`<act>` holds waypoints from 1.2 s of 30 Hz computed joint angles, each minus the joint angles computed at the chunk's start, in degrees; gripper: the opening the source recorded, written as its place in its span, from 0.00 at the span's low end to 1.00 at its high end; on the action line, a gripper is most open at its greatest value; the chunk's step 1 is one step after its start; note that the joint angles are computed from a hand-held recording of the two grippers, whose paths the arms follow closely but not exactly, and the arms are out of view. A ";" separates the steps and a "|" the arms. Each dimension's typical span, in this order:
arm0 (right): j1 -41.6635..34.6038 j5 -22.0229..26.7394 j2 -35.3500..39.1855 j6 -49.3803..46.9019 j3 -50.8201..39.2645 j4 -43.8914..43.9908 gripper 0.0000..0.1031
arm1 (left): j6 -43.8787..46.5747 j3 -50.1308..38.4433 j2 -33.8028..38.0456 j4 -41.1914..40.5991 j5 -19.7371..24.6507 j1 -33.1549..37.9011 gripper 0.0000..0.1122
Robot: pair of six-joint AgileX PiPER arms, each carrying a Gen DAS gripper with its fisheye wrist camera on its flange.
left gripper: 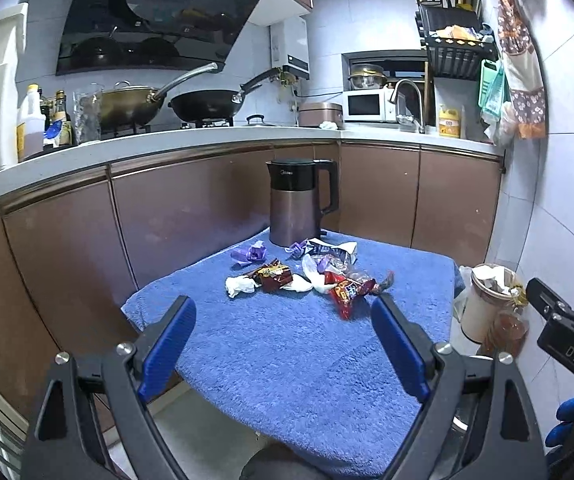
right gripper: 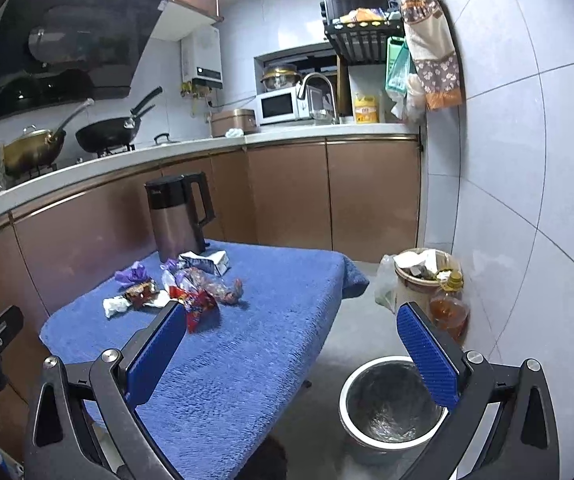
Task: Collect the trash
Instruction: 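Move both tools toward the trash pile on the blue towel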
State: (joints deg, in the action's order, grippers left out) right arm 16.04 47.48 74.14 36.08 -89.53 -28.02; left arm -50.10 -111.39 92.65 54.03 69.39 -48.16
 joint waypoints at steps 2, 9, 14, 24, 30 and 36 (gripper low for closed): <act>-0.63 -0.56 0.66 -0.42 0.34 0.57 1.00 | 0.50 -0.17 0.66 -0.31 -0.87 0.94 0.80; -3.38 -1.27 5.24 -4.15 -1.03 5.41 1.00 | 4.02 -2.19 4.33 -6.28 -3.67 6.10 0.80; -4.60 -1.74 8.86 -6.02 -2.20 7.58 1.00 | 5.43 -2.49 6.58 -10.90 -6.25 10.04 0.80; -7.70 -2.36 16.15 -13.87 -6.42 14.99 1.00 | 7.24 -3.31 9.93 -15.47 -11.56 14.42 0.80; -8.61 -2.37 18.83 -16.46 -7.90 17.84 1.00 | 9.82 -4.48 11.81 -19.09 -12.90 16.90 0.80; -8.88 -1.29 21.28 -16.66 -10.67 18.28 0.99 | 12.25 -5.91 13.35 -21.97 -13.21 18.82 0.80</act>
